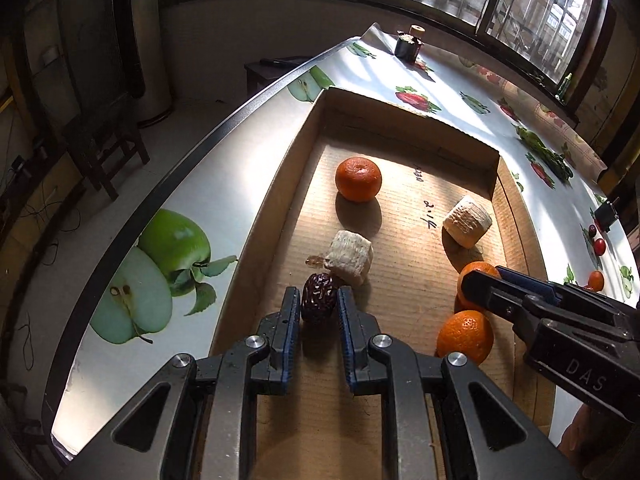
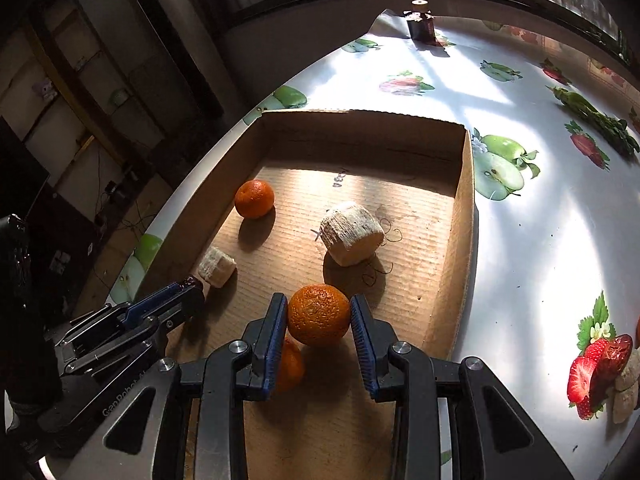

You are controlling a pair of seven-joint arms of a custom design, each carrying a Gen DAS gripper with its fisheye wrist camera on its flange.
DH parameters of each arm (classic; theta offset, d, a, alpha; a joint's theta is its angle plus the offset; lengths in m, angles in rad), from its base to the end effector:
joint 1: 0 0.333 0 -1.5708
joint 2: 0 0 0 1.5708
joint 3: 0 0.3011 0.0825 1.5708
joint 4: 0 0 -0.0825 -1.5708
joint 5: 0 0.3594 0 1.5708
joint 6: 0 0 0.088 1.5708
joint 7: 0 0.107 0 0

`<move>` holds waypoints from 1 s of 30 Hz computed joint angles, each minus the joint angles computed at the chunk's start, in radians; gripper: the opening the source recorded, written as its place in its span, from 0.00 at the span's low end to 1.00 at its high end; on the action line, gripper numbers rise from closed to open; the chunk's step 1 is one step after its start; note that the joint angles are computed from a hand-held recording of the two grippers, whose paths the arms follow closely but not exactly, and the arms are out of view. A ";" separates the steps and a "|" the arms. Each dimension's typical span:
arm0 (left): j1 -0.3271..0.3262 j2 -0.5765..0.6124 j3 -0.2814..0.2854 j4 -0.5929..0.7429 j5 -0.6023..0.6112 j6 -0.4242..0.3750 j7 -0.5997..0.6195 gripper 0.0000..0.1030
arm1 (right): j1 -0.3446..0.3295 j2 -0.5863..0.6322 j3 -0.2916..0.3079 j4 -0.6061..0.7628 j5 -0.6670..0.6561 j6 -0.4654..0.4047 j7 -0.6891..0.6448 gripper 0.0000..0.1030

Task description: Organize fruits

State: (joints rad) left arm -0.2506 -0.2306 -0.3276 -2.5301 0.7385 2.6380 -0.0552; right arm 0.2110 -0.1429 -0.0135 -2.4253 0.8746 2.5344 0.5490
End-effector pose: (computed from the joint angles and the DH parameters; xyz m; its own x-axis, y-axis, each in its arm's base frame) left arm 0.3670 -0.2601 0.3838 0.3858 -0.9121 0.1388 -0.7405 -0.3959 -0.5431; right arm 0.4666 0.0846 0.3858 0.5639 -0.7760 -0.2825 -0.7735 -0.3765 -0.5098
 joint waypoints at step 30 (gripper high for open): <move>-0.077 -0.327 -0.228 0.008 0.082 -0.150 -0.286 0.57 | -0.387 -0.154 -0.415 -0.004 -0.033 -1.068 -0.014 0.65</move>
State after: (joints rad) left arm -0.3280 -0.5580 -0.5556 -2.5221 0.8202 2.4885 -0.3412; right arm -0.1759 -0.2968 -0.4286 -2.4294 0.8412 1.4663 0.5351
